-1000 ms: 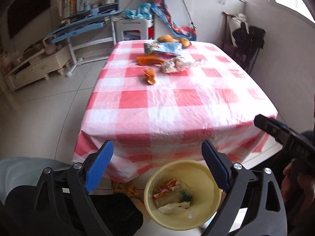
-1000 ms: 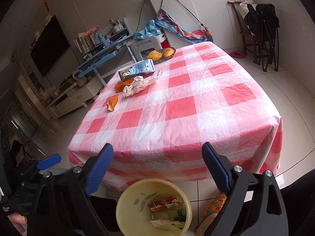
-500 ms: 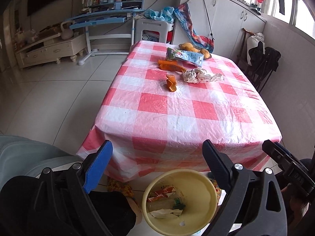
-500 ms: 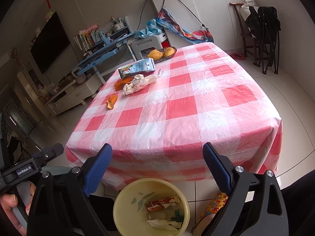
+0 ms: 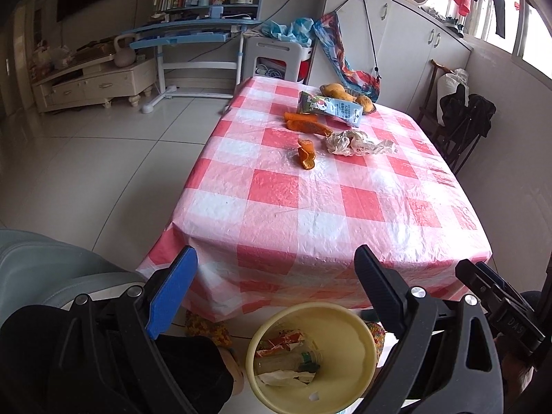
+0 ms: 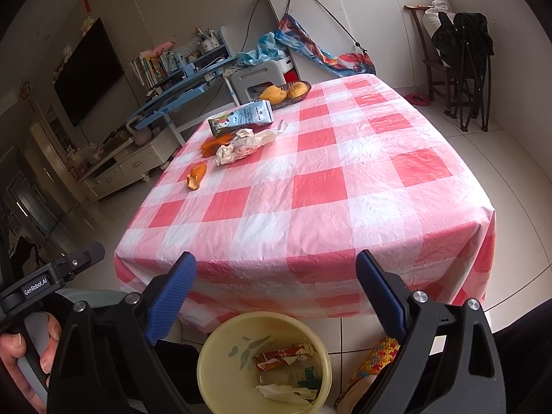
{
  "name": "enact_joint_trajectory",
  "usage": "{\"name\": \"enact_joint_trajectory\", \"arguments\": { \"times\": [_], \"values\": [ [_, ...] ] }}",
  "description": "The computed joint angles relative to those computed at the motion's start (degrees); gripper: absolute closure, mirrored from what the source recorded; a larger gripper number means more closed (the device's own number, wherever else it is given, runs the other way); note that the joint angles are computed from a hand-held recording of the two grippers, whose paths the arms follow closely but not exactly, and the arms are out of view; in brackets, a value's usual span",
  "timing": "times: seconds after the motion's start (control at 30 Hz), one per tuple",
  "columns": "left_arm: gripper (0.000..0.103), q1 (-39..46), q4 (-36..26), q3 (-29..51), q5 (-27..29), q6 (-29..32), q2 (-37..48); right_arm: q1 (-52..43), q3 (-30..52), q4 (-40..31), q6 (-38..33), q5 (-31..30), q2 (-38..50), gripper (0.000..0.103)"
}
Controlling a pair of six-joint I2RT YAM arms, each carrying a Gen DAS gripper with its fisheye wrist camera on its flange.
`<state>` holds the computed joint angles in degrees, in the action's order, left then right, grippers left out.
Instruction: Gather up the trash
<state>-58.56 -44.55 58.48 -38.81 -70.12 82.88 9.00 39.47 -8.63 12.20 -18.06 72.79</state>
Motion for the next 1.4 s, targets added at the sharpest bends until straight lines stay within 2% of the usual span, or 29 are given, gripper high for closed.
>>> {"name": "enact_joint_trajectory", "arguments": {
  "times": [1.4],
  "values": [
    [0.014,0.0,-0.7,0.6,-0.1,-1.0,-0.1,0.1,-0.3,-0.1,-1.1,0.2,-0.3,0.013]
  ]
}}
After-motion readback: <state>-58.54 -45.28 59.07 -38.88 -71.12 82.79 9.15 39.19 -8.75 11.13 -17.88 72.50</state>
